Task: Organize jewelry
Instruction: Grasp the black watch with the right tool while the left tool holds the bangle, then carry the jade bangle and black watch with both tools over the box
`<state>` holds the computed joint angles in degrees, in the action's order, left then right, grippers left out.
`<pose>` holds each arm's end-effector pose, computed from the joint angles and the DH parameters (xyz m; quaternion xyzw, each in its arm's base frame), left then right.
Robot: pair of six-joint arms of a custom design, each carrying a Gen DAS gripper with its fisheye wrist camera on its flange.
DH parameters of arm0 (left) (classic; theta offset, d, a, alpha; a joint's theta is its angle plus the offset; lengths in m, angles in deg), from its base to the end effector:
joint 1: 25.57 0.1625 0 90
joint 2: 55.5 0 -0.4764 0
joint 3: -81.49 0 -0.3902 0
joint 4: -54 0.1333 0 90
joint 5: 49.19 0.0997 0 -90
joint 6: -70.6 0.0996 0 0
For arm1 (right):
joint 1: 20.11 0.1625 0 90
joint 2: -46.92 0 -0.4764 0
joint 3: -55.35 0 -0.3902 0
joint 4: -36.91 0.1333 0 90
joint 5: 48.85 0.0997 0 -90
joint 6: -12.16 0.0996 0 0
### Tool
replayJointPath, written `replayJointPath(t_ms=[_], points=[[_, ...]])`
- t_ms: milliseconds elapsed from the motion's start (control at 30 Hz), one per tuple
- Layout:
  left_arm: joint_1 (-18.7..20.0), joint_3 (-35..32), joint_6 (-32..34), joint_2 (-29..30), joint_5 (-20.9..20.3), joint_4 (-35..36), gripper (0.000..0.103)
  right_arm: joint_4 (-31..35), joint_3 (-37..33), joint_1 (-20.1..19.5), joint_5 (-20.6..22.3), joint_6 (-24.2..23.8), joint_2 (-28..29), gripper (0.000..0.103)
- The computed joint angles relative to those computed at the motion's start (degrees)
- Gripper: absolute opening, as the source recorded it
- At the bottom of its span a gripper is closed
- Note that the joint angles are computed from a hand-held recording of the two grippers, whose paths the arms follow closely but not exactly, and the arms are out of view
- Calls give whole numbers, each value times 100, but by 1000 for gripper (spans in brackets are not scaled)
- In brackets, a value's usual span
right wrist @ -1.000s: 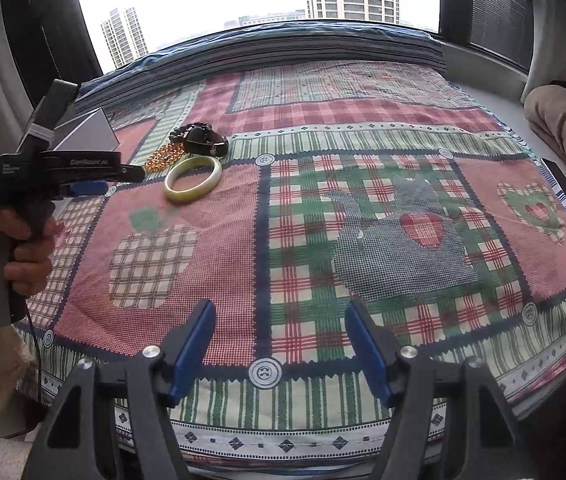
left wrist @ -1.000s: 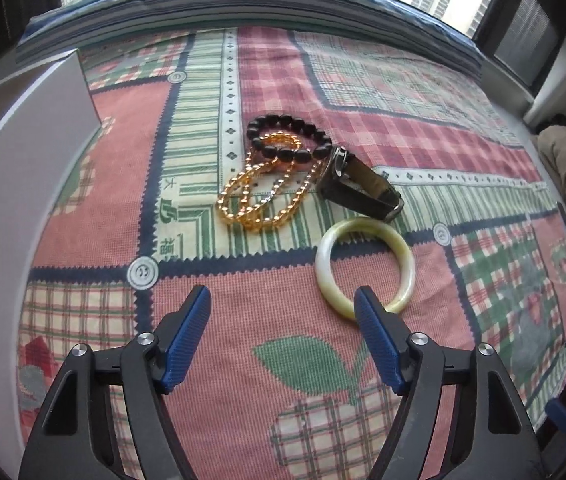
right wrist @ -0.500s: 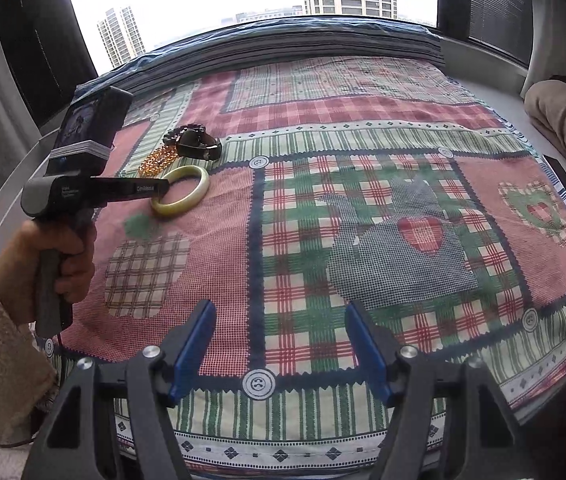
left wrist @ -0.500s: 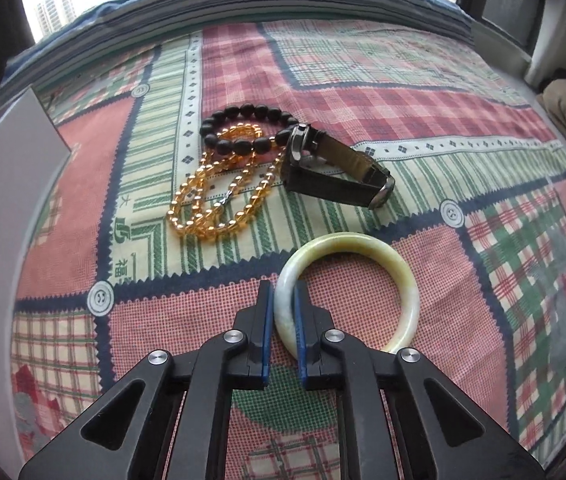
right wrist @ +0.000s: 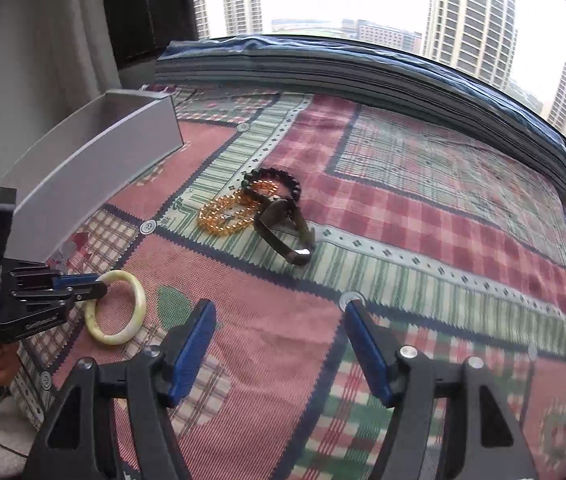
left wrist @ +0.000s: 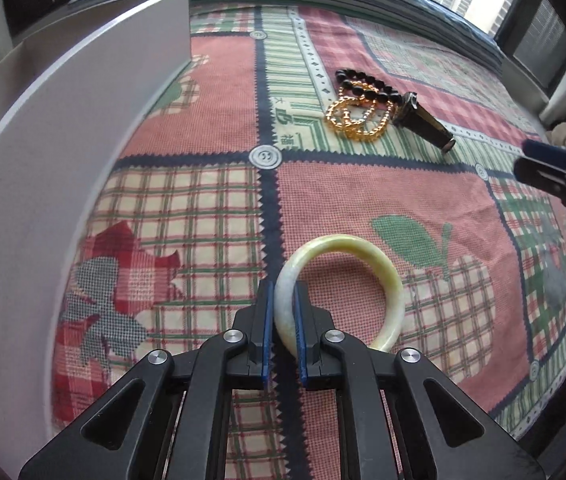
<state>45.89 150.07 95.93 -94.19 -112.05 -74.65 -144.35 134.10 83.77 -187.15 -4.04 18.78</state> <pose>-0.0920 -0.8363 0.1934 0.3454 0.9058 -0.0603 0.2379 0.2459 -0.7494 0.1003 0.0848 -0.8632 0.3091 0.3900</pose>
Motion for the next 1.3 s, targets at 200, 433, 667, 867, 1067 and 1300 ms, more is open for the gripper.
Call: replayJointPath(t_ms=[200, 433, 667, 867, 1067, 1300], points=[[132, 218, -45, -195, -19, -116, 8, 1374, -1847, -299, 92, -1064, 876, 68], [156, 327, 164, -231, -76, -332, 8, 1986, -1608, -432, 544, 167, 584, 5], [178, 332, 136, -265, -140, -296, 8, 1208, 201, -220, 1053, 1790, -225, 5], [163, 407, 24, -324, -134, -270, 8, -323, 1416, 152, 926, 2192, -340, 5], [129, 491, -59, -442, -234, -198, 8, -851, 1907, 353, 677, 2517, -302, 5], [70, 506, -66, -610, -533, -201, 8, -926, 1899, 486, 293, 2441, -271, 5]])
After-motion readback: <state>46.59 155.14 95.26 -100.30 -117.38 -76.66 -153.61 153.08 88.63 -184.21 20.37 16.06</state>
